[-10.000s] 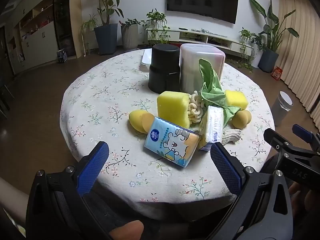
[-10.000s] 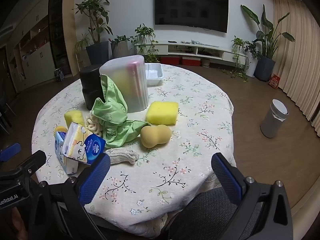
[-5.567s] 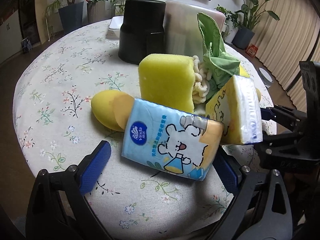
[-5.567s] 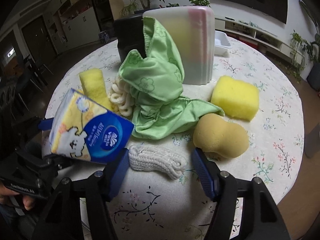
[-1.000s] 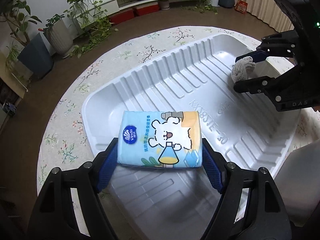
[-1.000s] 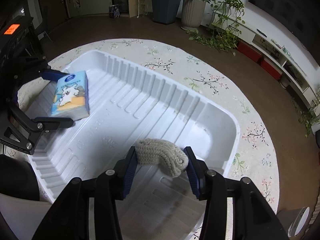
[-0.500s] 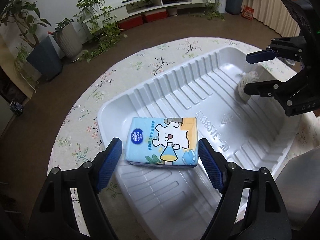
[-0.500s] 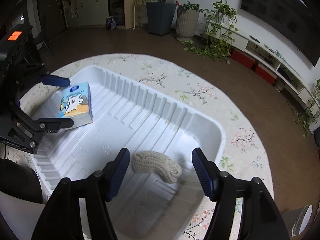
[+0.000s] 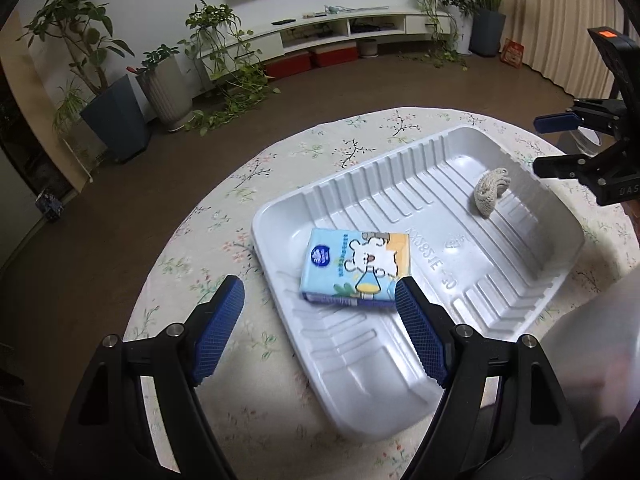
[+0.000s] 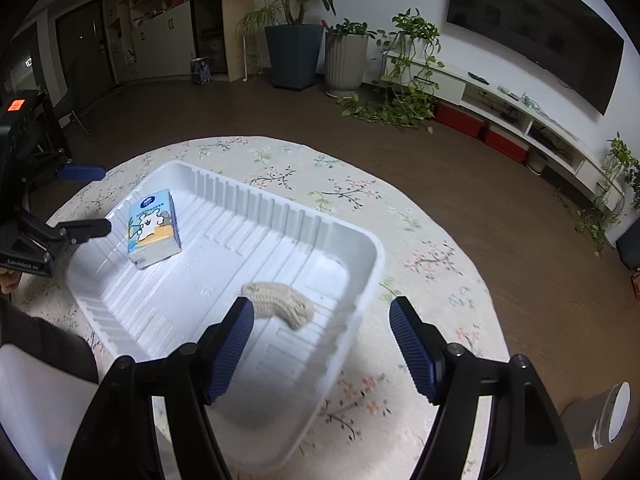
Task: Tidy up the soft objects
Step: 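Move both open tools back toward the objects on the table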
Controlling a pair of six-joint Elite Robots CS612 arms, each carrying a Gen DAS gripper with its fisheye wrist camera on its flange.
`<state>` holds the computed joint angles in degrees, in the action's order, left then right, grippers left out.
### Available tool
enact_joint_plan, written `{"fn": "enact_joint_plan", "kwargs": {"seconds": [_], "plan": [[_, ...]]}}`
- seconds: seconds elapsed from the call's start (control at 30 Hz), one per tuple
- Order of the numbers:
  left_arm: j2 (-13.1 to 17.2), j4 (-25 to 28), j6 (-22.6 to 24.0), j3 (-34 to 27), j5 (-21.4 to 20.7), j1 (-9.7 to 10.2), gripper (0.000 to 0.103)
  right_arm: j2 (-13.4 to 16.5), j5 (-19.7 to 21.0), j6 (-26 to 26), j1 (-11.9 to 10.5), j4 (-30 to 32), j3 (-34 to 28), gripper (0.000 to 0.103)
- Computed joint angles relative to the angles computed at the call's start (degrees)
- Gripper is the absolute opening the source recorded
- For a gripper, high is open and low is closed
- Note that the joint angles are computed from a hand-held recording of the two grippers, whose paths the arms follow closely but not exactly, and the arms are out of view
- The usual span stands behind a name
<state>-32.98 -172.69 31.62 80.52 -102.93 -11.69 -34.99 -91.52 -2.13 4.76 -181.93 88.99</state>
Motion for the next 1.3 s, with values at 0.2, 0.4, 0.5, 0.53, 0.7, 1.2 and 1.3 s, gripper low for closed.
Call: {"fn": "enact_joint_plan", "kwargs": {"seconds": [0.2, 0.4, 0.5, 0.53, 0.7, 1.2, 1.3], "plan": [[-1.0, -1.7, -3.7, 1.8, -1.5, 1.68, 0.077, -2.2, -1.1, 1.8, -0.3, -2.7, 4.0, 0.073], [-2.2, -4.8, -7.5, 4.3, -3.1, 3.60, 0.077, -4.4, -1.9, 4.3, -0.6, -6.1, 8.5, 0.073], [-3.2, -7.3, -8.8, 6.5, -3.7, 4.47, 0.077, -5.5, -2.1, 5.6, -0.6, -7.9, 10.9, 0.074], [-3.6, -7.9, -9.0, 7.3, -4.0, 4.77, 0.077, -5.7, -2.2, 5.9, -0.6, -8.4, 11.5, 0.074], [-5.1, -10.6, -10.1, 10.8, -5.3, 5.93, 0.077, -7.4, -2.9, 7.8, -0.3, -11.1, 15.4, 0.075], [-10.0, -19.6, -11.3, 24.7, -11.8, 8.30, 0.077, -10.0, -2.4, 15.5, 3.7, -22.3, 27.4, 0.079], [-10.8, -21.0, -11.2, 27.4, -13.0, 8.70, 0.077, -9.6, -1.7, 17.4, 4.9, -23.5, 28.9, 0.079]]}}
